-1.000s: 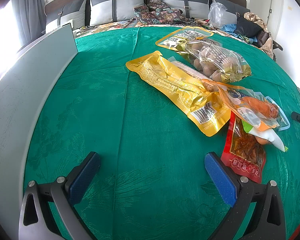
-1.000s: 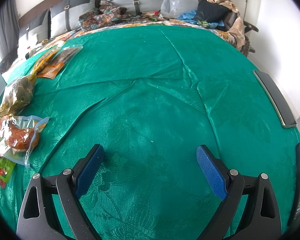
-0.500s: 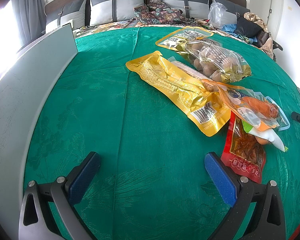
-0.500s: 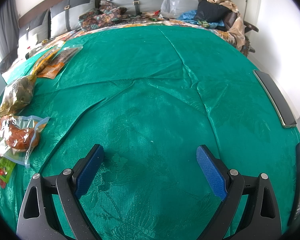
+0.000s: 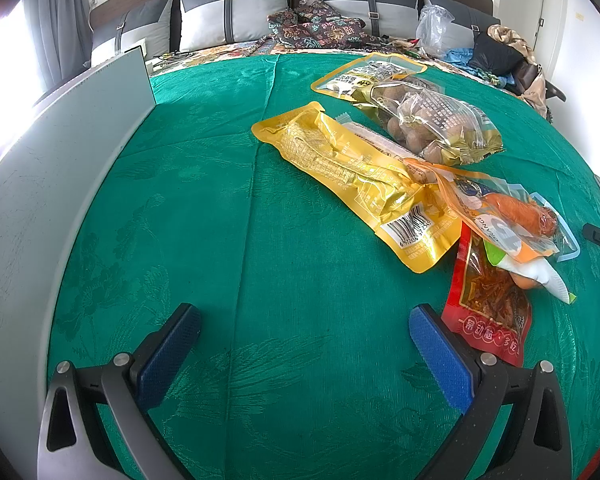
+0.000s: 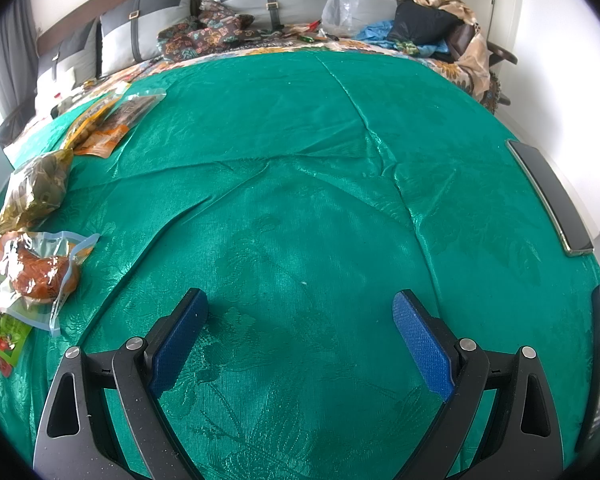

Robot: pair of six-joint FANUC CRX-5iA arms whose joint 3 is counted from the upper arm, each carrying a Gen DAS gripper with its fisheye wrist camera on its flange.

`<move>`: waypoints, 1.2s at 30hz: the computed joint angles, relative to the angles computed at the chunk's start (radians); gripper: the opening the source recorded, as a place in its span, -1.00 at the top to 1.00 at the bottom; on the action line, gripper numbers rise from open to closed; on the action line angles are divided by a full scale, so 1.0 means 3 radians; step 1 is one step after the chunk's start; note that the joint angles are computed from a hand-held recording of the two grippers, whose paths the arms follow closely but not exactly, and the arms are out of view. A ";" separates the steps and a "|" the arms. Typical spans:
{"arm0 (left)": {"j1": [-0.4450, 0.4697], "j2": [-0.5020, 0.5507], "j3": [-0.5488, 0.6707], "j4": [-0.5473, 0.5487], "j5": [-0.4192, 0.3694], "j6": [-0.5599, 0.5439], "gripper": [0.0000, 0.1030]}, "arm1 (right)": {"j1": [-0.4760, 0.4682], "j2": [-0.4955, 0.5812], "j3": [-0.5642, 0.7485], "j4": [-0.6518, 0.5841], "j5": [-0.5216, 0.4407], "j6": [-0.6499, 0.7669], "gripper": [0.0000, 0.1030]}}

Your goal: Organize snacks

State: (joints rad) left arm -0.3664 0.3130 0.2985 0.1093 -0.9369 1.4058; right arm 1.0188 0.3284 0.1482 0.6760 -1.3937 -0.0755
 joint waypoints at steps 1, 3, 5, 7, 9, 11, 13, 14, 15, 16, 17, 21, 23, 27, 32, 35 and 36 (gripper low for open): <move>0.0003 0.0003 0.0003 0.0002 0.0000 -0.0004 -1.00 | -0.0001 -0.0001 -0.0001 0.0000 0.0000 0.0001 -0.86; 0.0000 -0.0001 0.0000 0.0000 0.0000 -0.0001 -1.00 | 0.0000 0.0000 0.0000 0.0000 -0.0001 0.0000 -0.86; 0.0004 0.0003 0.0003 0.0003 0.0000 -0.0004 -1.00 | 0.0000 0.0001 0.0001 0.0000 -0.0001 0.0000 -0.86; 0.0004 0.0003 0.0003 0.0003 0.0000 -0.0005 -1.00 | 0.0000 -0.0001 0.0001 0.0000 -0.0002 0.0000 -0.86; 0.0003 0.0001 0.0000 0.0003 0.0001 -0.0003 -1.00 | 0.0000 0.0000 0.0001 0.0000 -0.0002 0.0000 -0.86; 0.0003 0.0000 -0.0001 0.0003 0.0002 -0.0004 -1.00 | 0.0001 0.0001 0.0002 0.0000 -0.0002 -0.0001 -0.86; 0.0004 0.0002 0.0000 0.0004 0.0002 -0.0005 -1.00 | 0.0001 0.0001 0.0002 0.0000 -0.0002 -0.0001 -0.86; 0.0003 0.0000 -0.0002 0.0004 0.0002 -0.0004 -1.00 | 0.0001 0.0001 0.0002 0.0000 -0.0002 -0.0001 -0.86; 0.0005 0.0002 0.0000 0.0005 0.0003 -0.0007 -1.00 | 0.0001 0.0001 0.0002 0.0000 -0.0002 -0.0001 -0.86; 0.0005 0.0002 -0.0001 0.0005 0.0003 -0.0006 -1.00 | 0.0001 -0.0001 0.0001 0.0000 -0.0002 0.0000 -0.86; 0.0005 0.0002 -0.0001 0.0005 0.0003 -0.0006 -1.00 | 0.0002 0.0001 0.0002 0.0000 -0.0002 -0.0001 -0.86; 0.0006 0.0001 -0.0002 0.0006 0.0004 -0.0007 -1.00 | 0.0002 0.0001 0.0002 0.0000 -0.0002 -0.0001 -0.86; 0.0004 -0.0002 -0.0005 0.0005 0.0005 -0.0006 -1.00 | 0.0001 0.0000 0.0002 -0.0001 -0.0002 -0.0001 -0.86; 0.0006 0.0000 -0.0004 0.0006 0.0005 -0.0008 -1.00 | 0.0001 0.0000 0.0001 0.0000 -0.0002 -0.0001 -0.86; 0.0006 -0.0009 -0.0016 0.0011 0.0009 -0.0008 -1.00 | 0.0001 0.0001 0.0003 0.0000 -0.0003 -0.0001 -0.86; 0.0028 0.0010 -0.0013 0.0058 0.0001 -0.0076 -1.00 | 0.0000 0.0002 0.0004 0.0000 -0.0002 -0.0002 -0.86; 0.0039 0.0020 0.0009 0.0084 -0.0049 -0.0126 -1.00 | 0.0000 0.0000 0.0003 0.0000 -0.0001 -0.0003 -0.86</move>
